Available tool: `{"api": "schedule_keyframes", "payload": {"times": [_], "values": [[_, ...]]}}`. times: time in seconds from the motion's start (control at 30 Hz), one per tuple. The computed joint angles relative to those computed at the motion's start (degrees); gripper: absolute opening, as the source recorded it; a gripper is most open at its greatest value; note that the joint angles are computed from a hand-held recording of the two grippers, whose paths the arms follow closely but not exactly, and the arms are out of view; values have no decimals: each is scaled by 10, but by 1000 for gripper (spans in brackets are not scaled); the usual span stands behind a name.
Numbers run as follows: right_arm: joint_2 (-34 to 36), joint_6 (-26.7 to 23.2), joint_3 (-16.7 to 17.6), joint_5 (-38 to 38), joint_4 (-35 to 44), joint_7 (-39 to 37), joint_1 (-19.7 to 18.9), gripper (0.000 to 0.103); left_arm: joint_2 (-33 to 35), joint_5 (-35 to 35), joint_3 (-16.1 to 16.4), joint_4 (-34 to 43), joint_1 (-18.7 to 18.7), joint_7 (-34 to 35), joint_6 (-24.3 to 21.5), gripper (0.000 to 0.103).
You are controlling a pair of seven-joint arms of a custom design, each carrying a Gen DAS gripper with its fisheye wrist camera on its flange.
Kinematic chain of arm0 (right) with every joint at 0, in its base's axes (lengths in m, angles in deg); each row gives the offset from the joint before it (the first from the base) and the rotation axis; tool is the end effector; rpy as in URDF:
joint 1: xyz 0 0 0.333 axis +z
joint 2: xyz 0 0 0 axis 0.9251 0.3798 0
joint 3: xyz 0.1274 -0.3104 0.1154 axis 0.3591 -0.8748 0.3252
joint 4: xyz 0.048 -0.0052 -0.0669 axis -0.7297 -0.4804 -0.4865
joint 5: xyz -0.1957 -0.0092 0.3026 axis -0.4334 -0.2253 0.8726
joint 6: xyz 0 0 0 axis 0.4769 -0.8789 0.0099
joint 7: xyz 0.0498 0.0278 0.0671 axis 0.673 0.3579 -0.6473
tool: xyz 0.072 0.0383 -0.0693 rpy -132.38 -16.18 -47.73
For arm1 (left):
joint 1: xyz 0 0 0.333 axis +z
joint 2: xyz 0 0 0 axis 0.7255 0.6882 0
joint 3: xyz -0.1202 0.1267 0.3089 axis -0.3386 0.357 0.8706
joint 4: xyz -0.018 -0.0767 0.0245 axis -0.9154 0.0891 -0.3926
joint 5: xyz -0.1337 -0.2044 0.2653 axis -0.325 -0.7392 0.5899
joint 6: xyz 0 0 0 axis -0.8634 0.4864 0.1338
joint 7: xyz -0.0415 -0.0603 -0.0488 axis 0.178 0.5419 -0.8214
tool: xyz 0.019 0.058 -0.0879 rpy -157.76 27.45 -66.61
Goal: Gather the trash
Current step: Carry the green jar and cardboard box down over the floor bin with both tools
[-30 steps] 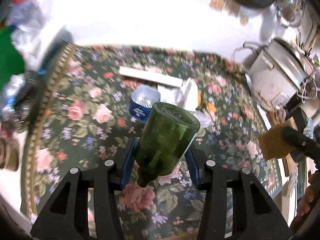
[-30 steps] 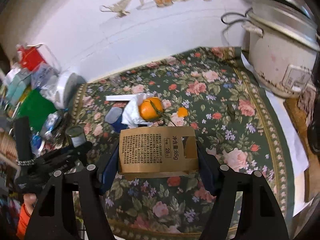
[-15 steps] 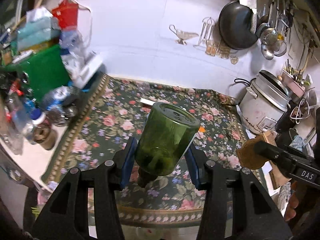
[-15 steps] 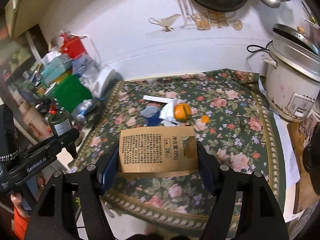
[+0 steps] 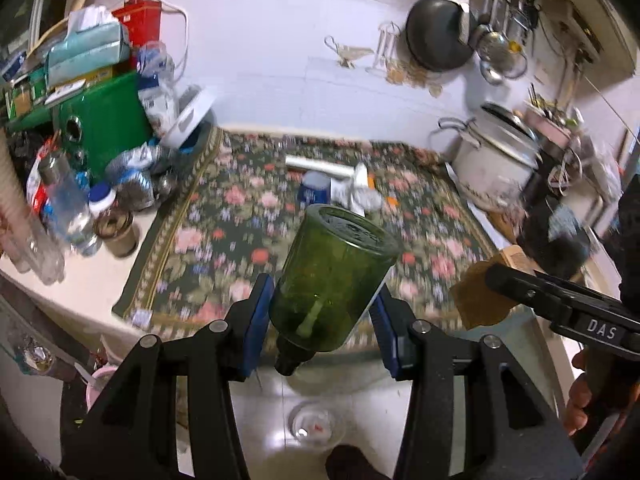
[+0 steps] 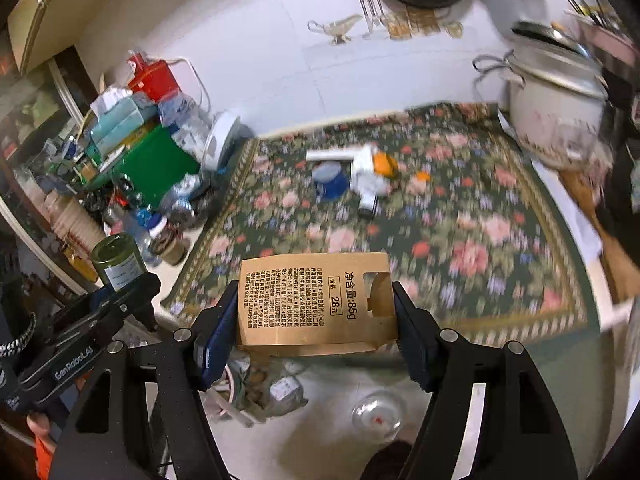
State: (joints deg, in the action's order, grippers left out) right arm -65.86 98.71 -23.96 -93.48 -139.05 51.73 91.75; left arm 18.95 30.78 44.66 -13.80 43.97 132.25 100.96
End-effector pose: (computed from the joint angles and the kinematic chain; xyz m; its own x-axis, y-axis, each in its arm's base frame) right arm 0.4894 0.2803 0.8489 0.1184 -0.9550 -0.2719 -0.7339 0.1002 -0.6718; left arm 0.4526 -0.1065 0.8763 -0.1372 -0.9704 0.1986 -0.6902 -0.0501 -0.7219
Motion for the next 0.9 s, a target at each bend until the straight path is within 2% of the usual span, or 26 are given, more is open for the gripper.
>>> {"api": "schedule_keyframes", "payload": {"times": [0.1, 0.23, 0.57, 0.63, 0.73, 0.9], "values": [[-36, 11, 11, -23, -69, 54, 16, 67, -48, -37, 17, -65, -2, 34, 4, 47], [-70, 12, 27, -38, -132, 105, 29, 67, -87, -68, 29, -120, -2, 66, -18, 47], [-111, -6, 38, -22, -249, 166, 34, 67, -125, -90, 24, -241, 4, 101, -48, 47], [-116, 2, 37, -10, -277, 169, 33, 67, -128, -97, 22, -271, 3, 101, -41, 47], [-122, 30, 28, 9, -334, 163, 27, 67, -136, -93, 8, -333, 3, 96, -8, 47], [-120, 112, 14, 44, -441, 137, 17, 67, -133, -91, -14, -437, -2, 66, 62, 47]]}}
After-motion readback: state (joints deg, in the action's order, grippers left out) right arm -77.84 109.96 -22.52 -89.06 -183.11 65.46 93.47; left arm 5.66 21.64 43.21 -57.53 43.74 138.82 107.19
